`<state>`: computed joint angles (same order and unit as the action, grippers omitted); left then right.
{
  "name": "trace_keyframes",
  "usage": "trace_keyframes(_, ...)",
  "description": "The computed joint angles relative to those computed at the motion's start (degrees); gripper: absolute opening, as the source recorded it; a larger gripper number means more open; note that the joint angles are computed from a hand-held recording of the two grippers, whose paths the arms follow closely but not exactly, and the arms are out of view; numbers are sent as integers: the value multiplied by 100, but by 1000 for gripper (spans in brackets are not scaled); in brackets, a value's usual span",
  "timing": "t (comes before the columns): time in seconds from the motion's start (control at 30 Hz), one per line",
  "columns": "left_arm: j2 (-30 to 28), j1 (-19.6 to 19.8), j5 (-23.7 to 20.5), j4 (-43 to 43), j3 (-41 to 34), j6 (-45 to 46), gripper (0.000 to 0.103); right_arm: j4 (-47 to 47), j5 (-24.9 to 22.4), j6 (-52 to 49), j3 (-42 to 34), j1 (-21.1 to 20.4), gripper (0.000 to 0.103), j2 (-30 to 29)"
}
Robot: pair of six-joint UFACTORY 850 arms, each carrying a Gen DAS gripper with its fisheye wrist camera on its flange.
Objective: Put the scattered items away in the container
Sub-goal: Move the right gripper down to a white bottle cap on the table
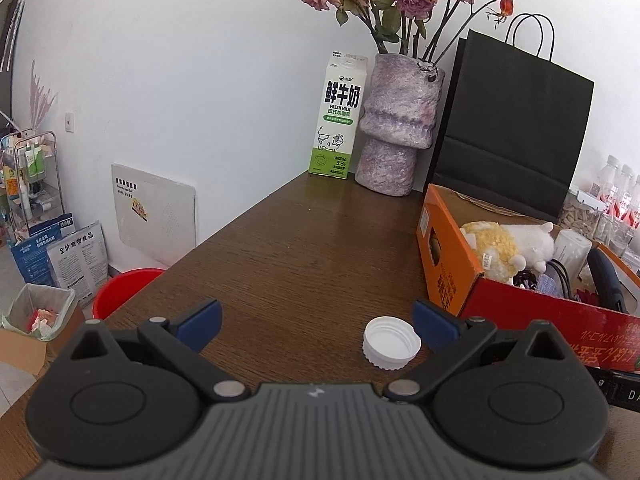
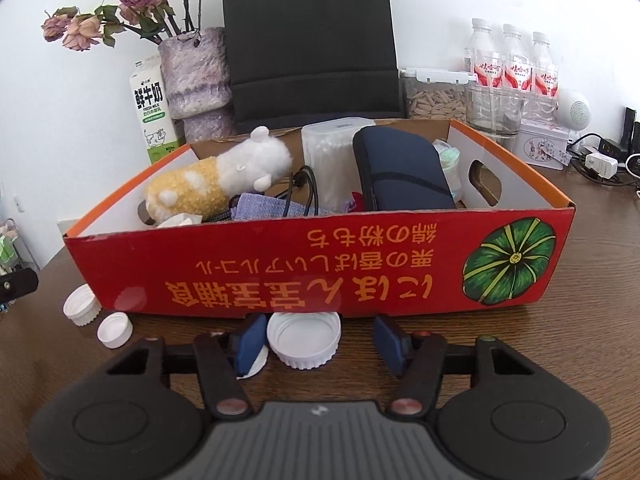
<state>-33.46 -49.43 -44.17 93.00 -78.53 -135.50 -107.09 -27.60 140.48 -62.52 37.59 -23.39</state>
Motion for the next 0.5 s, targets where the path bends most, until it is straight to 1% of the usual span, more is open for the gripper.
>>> trace_keyframes(0.03,-8,-1,15,-10,-10,33,103,-105,33,103,22,-12,53,15)
trace_keyframes(0.1,-33,-2,35,-56,-42,121,103,-322,98,336,69,-36,47,46)
trace_keyframes(0.23,-52,10,68,-109,-69,184,103,-463,102,506,137,-47,47,86)
trace_keyframes(0.33,-51,20,96,-128,-71,195,103,-303,38,191,146,0,46,82)
trace_keyframes(0.43,-56,28,120,-133,-79,218,103,-155,-53,-132,101,63,39,34)
trace_keyframes(0.5,-53,31,151,-111,-74,230,103,-93,-98,-261,92,87,39,24)
